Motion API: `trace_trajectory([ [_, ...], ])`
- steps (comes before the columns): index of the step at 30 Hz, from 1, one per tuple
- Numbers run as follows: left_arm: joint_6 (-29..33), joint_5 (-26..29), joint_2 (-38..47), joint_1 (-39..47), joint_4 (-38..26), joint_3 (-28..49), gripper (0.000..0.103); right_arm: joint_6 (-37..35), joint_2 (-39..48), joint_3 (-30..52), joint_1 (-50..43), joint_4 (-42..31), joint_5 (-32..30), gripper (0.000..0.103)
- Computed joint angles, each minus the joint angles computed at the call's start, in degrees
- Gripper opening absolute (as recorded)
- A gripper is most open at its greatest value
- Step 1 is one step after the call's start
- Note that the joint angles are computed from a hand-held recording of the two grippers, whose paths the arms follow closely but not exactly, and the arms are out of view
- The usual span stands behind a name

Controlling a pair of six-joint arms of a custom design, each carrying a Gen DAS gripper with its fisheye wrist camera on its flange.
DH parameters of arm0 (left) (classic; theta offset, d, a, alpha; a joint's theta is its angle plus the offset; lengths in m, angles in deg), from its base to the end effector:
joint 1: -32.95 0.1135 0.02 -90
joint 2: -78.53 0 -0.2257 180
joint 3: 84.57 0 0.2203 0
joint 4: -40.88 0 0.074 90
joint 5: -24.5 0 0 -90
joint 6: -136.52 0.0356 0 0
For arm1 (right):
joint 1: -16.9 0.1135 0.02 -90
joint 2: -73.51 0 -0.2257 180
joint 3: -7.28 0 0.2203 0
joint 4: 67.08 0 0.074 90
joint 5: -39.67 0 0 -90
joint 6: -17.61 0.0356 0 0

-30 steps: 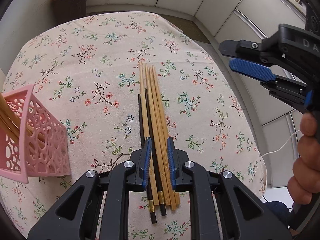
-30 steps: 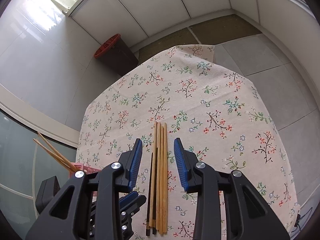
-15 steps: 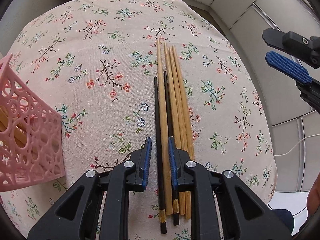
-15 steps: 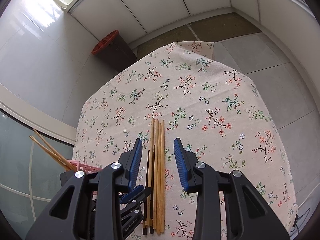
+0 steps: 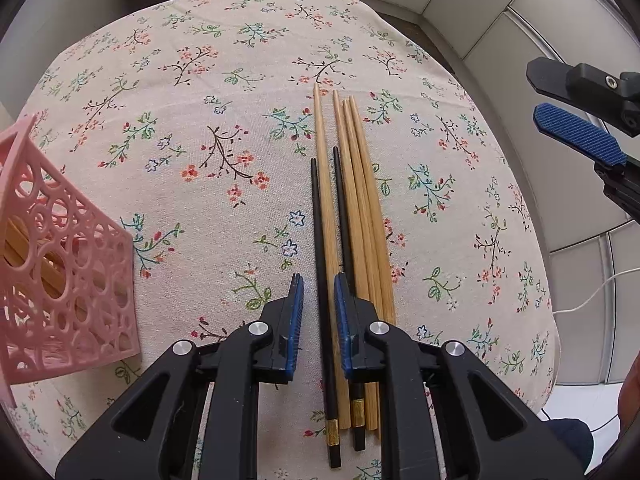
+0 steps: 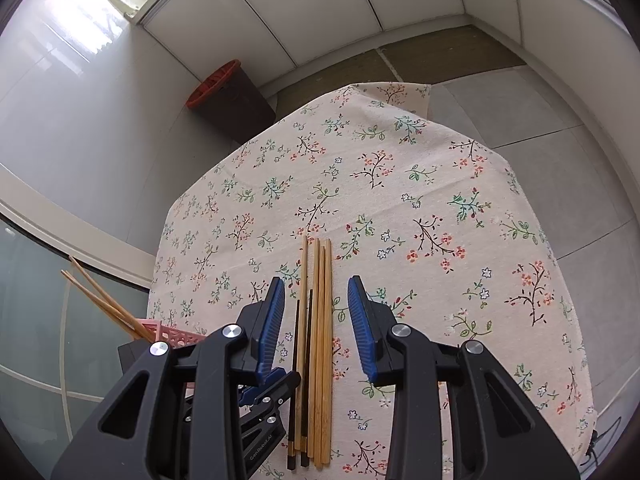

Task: Organize utensils
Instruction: 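Close the left tool on a black-tipped chopstick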

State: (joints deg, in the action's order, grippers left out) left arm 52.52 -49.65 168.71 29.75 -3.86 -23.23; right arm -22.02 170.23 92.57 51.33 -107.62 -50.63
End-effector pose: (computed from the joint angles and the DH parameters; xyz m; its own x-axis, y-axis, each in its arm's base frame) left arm 0.2434 -0.0233 0.1291 -0.9388 0.1532 -0.3085 0.2302 0.9453 -0.2310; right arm 0.2720 0.1867 0.2077 -0.8519 0.3498 -0.3898 0.1381 0.8679 0.4771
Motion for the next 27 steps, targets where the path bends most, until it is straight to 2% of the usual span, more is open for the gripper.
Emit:
trace_trajectory([
  [6, 1.19, 0.58, 0.45, 1.31, -0.85, 0.26, 0.013, -0.04, 0.07, 0.17, 0.05, -0.14, -0.02, 0.034],
  [15, 1.01, -3.71, 1.01, -2.54, 2.47, -0.11, 0.013, -0.21, 0.98, 0.72, 0.22, -0.72, -0.05, 0.034],
  [17, 0.88, -4.06, 1.55, -2.61, 4.22, -0.28, 0.006, -0.64, 2.56, 1.91, 0.34, -1.82, -0.18, 0.034],
  [20, -0.20, 2.21, 3.07, 0.49, 3.71, 0.50, 0.004, -1.45, 6.30, 3.92, 0.11, -3.27, -1.83, 0.034],
  [24, -0.19, 3.65, -4.88, 1.43, 3.99, -2.33, 0.004, -1.51, 11.12, 4.48, -0.72, -2.19, -7.21, 0.022],
  [27, -0.40, 5.21, -11.30, 2.27, 1.70, -2.96, 0.004, -2.12, 14.82, 6.91, -0.22, -3.43, -8.23, 0.020],
])
